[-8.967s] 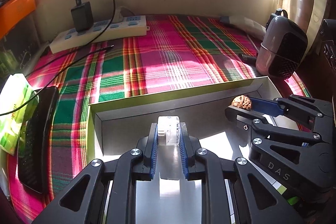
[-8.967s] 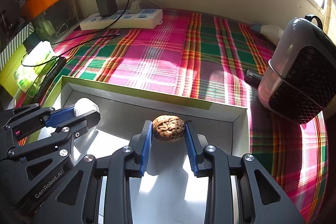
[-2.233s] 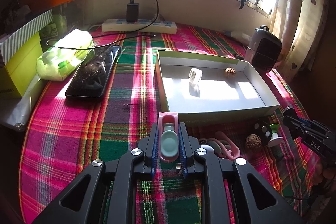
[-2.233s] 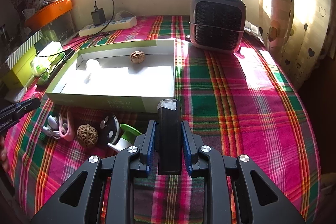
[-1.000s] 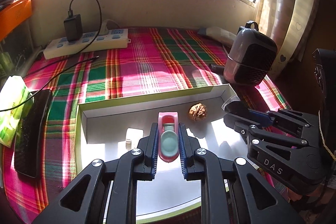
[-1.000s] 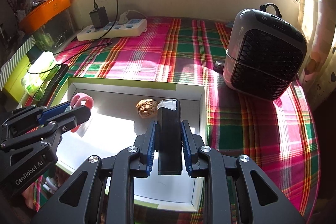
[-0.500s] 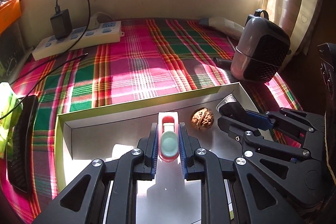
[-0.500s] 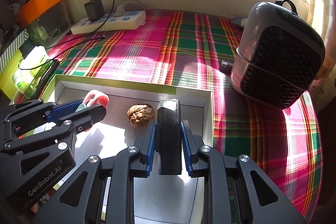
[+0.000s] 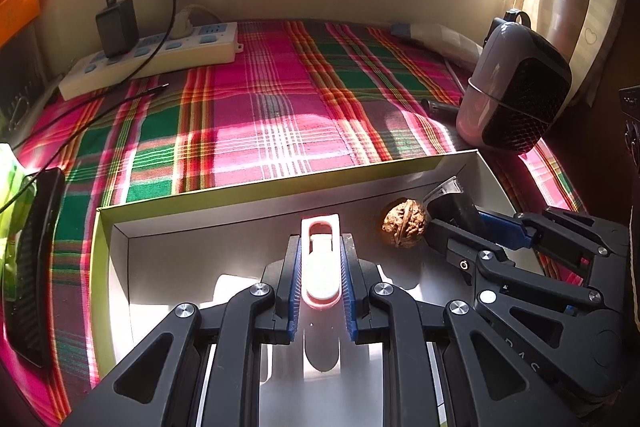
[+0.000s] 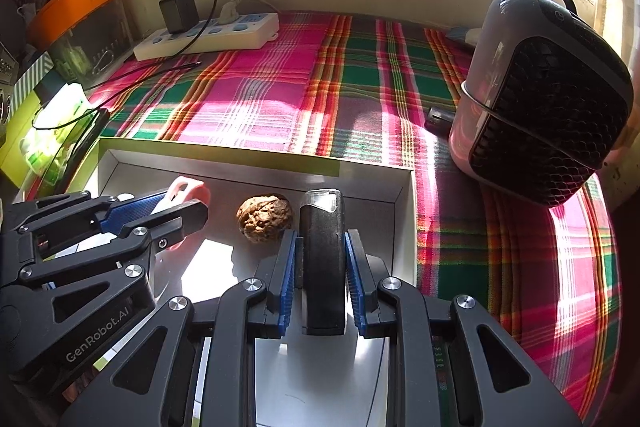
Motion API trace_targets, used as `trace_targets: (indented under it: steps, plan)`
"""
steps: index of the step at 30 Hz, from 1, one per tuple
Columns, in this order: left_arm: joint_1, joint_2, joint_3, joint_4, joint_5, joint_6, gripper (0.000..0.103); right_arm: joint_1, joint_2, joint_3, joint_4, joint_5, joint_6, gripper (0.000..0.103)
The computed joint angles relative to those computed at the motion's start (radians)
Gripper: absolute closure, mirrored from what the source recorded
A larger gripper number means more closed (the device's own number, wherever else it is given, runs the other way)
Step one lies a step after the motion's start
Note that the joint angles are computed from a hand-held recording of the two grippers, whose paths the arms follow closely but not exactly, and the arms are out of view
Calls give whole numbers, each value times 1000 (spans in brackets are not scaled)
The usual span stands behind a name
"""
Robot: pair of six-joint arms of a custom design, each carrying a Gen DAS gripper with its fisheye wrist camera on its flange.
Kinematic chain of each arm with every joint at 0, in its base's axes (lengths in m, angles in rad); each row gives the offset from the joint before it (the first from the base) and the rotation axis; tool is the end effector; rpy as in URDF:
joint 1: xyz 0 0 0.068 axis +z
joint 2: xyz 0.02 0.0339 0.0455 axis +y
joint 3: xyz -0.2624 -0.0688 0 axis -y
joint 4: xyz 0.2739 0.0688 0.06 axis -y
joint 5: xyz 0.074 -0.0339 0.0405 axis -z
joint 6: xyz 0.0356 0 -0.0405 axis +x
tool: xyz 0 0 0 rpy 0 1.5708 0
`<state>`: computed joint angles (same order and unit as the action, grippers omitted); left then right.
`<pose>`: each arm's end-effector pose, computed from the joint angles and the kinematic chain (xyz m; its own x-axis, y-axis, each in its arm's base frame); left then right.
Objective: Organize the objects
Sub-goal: 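Carry the pink clip and the black device into the white box with both tools, then open the left tool to release the pink clip while the right tool releases the black device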
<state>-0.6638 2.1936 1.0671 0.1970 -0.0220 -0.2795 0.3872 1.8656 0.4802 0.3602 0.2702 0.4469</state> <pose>0.3238 -0.2523 0.0173 -0.7737 0.2551 -0.5799 0.4080 0.9009 -0.1481 0.2461 0.0901 0.0138 -0.8156 0.1172 -0.5666 0.1296 0.9914 0.0185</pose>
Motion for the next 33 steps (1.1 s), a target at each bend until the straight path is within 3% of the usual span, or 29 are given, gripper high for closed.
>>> trace_targets:
  steps: [18, 27, 33]
  plan:
    - [1, 8, 11, -9, 11, -4, 87, 10, 9, -1, 17, 14, 14, 78]
    - [6, 1, 4, -11, 22, -9, 80, 17, -1, -12, 29, 24, 26, 77]
    - [5, -27, -28, 3, 24, -10, 75, 33, -22, -30, 32, 42, 38, 69]
